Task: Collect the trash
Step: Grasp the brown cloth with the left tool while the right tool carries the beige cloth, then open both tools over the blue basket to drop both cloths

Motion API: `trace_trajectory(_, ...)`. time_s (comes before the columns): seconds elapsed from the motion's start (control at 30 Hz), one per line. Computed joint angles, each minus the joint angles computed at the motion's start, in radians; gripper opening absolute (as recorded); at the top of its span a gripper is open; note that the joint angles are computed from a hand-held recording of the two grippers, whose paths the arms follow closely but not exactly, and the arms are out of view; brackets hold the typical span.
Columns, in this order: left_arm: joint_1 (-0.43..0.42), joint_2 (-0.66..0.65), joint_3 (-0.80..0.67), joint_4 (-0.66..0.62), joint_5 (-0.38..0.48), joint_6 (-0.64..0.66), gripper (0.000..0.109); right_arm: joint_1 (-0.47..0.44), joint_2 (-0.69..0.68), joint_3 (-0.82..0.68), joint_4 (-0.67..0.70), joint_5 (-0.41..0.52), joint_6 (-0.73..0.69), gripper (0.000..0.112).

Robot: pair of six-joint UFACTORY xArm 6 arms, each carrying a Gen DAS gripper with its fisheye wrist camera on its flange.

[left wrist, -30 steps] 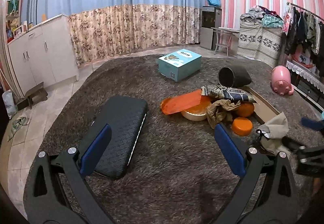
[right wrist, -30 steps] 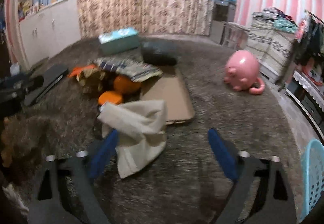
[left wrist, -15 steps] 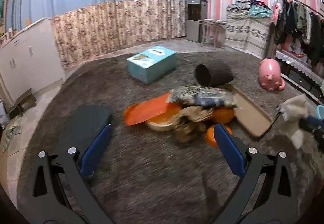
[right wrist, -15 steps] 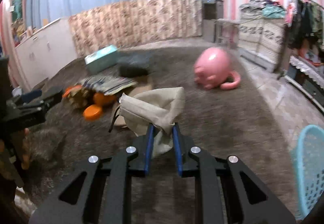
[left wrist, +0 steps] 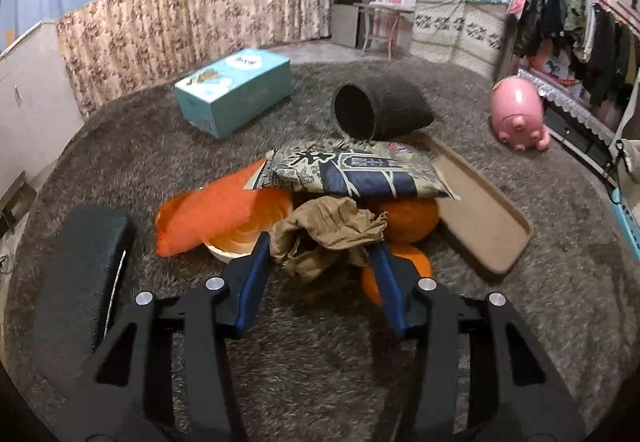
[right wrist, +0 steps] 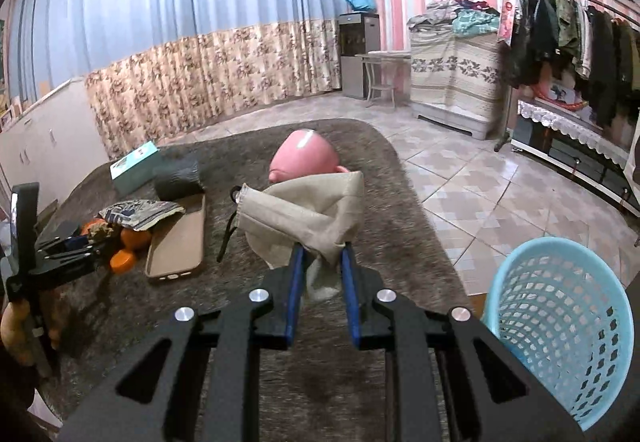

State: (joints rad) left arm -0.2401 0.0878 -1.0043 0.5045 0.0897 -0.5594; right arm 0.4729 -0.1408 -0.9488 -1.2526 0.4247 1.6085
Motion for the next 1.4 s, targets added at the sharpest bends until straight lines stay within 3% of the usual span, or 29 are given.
trace_trajectory(0.23,-0.008,-0.12,0.023,0.409,0.022,-0.345,0.047,-0.022,-0.096,0.077,-0.024,0.034,0.034,0.02)
trace_trajectory(0.47,-0.108,-0.116,-0.071,0.463,0.031,-0.425,0.047,-0.059,-0.247,0.198,-0.027,0.088,0.089,0.02)
trace_trajectory(0.7,-0.258,0.009,-0.25,0.376,0.064,-0.382,0.048,-0.117,-0.385,0.305,0.013,0.18,0.117,0.02)
trace_trajectory(0.8,-0.318,0.063,-0.316,0.369,0.058,-0.364,0.048,-0.131,-0.455,0.351,0.037,0.253,0.113,0.02)
trace_trajectory(0.97,-0.407,0.161,-0.423,0.387,0.054,-0.348,0.048,-0.185,-0.549,0.424,0.084,0.289,0.084,0.02)
trace_trajectory(1.13,-0.499,0.292,-0.539,0.189,0.056,-0.167,0.048,-0.248,-0.617,0.481,0.13,0.287,0.039,0.019)
trace_trajectory(1.27,-0.562,0.37,-0.606,0.101,0.052,-0.083,0.048,-0.312,-0.682,0.539,0.174,0.266,-0.004,0.019)
trace_trajectory(1.4,-0.622,0.476,-0.722,-0.08,0.079,0.1,0.048,-0.355,-0.703,0.569,0.208,0.241,-0.01,0.019)
